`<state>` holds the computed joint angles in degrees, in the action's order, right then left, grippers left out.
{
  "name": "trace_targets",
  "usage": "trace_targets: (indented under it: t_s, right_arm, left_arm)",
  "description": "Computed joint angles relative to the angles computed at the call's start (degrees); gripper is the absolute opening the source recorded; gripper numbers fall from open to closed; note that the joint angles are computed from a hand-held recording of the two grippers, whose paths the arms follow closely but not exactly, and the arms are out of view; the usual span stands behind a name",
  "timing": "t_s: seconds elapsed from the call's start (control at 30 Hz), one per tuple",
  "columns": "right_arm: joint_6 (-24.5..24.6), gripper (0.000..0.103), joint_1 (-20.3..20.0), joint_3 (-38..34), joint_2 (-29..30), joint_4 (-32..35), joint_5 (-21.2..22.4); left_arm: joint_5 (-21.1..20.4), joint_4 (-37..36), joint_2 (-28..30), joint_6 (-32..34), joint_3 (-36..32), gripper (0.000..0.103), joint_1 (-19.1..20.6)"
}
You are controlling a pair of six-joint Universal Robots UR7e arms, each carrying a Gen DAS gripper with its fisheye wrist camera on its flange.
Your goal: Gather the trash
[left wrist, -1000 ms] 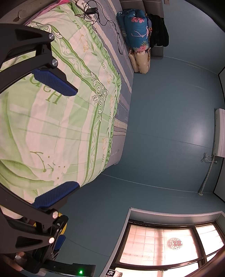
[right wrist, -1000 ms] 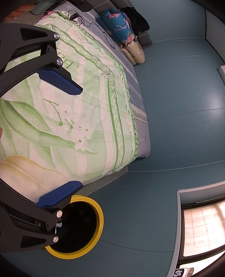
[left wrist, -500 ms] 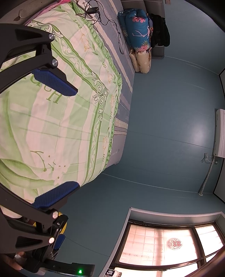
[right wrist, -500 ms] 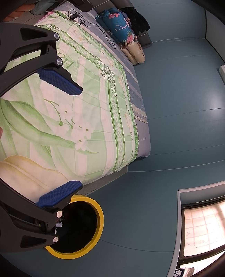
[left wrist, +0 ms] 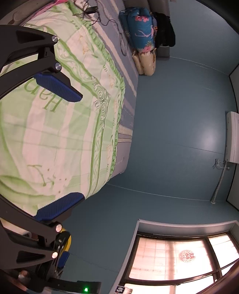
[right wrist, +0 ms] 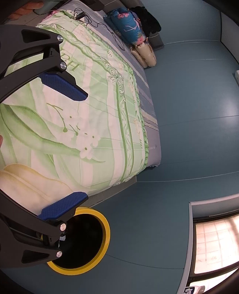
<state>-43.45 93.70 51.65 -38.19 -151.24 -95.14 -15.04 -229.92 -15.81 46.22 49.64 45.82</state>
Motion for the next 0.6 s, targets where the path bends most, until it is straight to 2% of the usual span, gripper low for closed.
trace_targets:
  t_s: [0.1, 0.17, 0.27, 0.37, 0.5, 0.6]
  right_arm:
    - [-0.6, 0.095, 0.4, -2.3, 1.8, 1.6, -1.4]
    - [-0.6, 0.095, 0.8, -3.8, 3.1, 2.0, -1.9]
    - [-0.8, 0.095, 1.3, -6.5, 5.2, 3.1, -2.8]
    - [-0.4, 0.095, 1.6, -9.5, 7.3, 4.7, -3.6]
    - [0.0, 0.095, 1.9, -12.5, 9.5, 6.7, -4.6]
    - [0.1, 0.095, 2.1, -13.9, 10.6, 7.7, -5.1]
  left_arm:
    - [-0.1, 4.6, -2.1, -6.6, 3.3, 0.095, 1.4]
    - [0.4, 3.1, -1.5, -4.6, 1.5, 0.095, 2.0]
    - [1.2, 5.8, -2.5, -7.7, 2.7, 0.095, 3.0]
    - [1.6, 2.1, -1.5, -3.3, 0.5, 0.095, 3.5]
    - [2.1, 5.6, -3.6, -11.3, 4.5, 0.095, 4.2]
    - [2.2, 5.4, -3.8, -11.5, 4.9, 0.095, 4.6]
